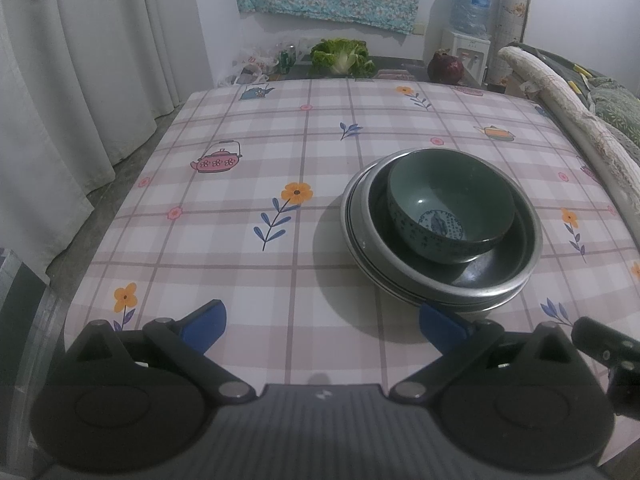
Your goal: Organize plates and bowls
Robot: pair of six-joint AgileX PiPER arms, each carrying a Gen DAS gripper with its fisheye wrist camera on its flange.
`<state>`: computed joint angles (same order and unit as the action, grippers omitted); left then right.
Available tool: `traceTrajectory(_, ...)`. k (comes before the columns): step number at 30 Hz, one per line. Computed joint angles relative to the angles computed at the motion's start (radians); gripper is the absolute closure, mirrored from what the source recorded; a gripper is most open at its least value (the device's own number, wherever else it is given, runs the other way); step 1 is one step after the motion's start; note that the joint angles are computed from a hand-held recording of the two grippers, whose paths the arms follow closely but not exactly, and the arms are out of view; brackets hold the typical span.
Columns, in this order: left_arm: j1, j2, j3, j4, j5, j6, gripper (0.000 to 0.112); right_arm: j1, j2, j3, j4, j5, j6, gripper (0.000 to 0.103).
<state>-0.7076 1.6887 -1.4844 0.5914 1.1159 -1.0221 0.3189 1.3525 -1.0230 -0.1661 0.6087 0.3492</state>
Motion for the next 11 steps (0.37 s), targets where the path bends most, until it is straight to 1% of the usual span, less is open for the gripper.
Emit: traceTrajectory(11, 0.002, 0.001, -0.002, -0.001, 0.001, 0.002, 0.009, 0.0, -0.002, 0.004, 0.002, -0.002, 0.0, 0.001)
